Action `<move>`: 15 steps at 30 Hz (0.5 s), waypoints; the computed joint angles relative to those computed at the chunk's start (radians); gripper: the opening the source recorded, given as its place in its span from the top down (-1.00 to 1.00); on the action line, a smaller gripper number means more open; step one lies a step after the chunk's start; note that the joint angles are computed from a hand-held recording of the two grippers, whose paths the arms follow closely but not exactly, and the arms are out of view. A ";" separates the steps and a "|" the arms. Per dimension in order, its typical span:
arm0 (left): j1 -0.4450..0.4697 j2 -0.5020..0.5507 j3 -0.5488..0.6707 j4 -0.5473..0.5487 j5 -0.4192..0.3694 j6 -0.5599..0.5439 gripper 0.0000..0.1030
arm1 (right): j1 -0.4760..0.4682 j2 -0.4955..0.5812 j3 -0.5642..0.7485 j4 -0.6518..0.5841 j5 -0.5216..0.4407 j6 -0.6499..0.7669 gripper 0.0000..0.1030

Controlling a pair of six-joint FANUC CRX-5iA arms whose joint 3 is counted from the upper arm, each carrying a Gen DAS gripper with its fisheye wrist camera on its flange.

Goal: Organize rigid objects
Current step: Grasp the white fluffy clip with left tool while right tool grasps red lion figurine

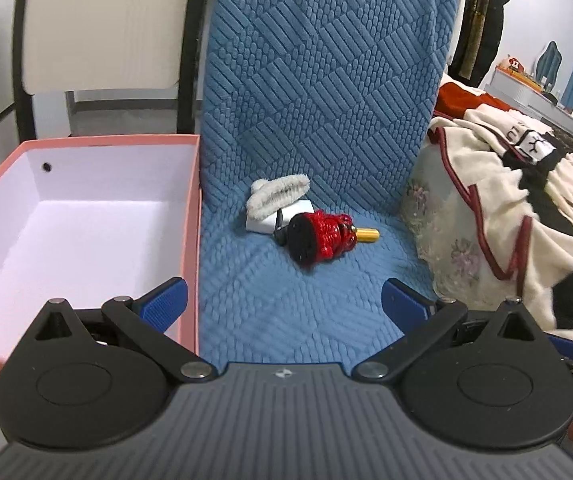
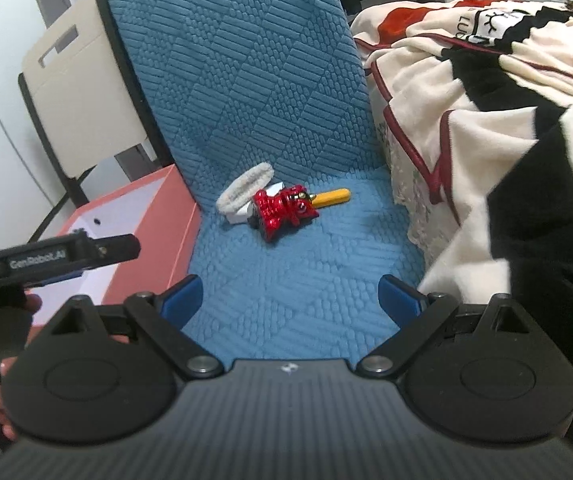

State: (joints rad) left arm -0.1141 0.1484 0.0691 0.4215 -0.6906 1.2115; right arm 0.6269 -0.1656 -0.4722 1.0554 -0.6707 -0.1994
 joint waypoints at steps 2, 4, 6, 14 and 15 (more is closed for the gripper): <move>-0.008 0.037 0.030 -0.001 0.009 0.004 -1.00 | -0.023 0.024 0.008 0.014 0.021 0.002 -0.86; -0.017 0.077 0.059 0.007 0.026 0.002 -1.00 | -0.047 0.046 0.013 0.038 0.043 -0.012 -0.86; -0.025 0.118 0.102 -0.016 0.028 0.018 -1.00 | -0.071 0.066 0.022 0.036 0.068 -0.024 -0.86; -0.053 0.257 0.262 -0.072 0.015 0.037 -1.00 | -0.173 0.137 0.041 0.107 0.236 -0.093 -0.86; -0.053 0.272 0.278 -0.067 0.014 0.033 -1.00 | -0.178 0.145 0.050 0.097 0.241 -0.082 -0.86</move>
State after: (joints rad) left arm -0.1675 0.4202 0.3469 0.3541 -0.6764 1.2448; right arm 0.4489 -0.0203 -0.4221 1.1520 -0.4298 -0.2817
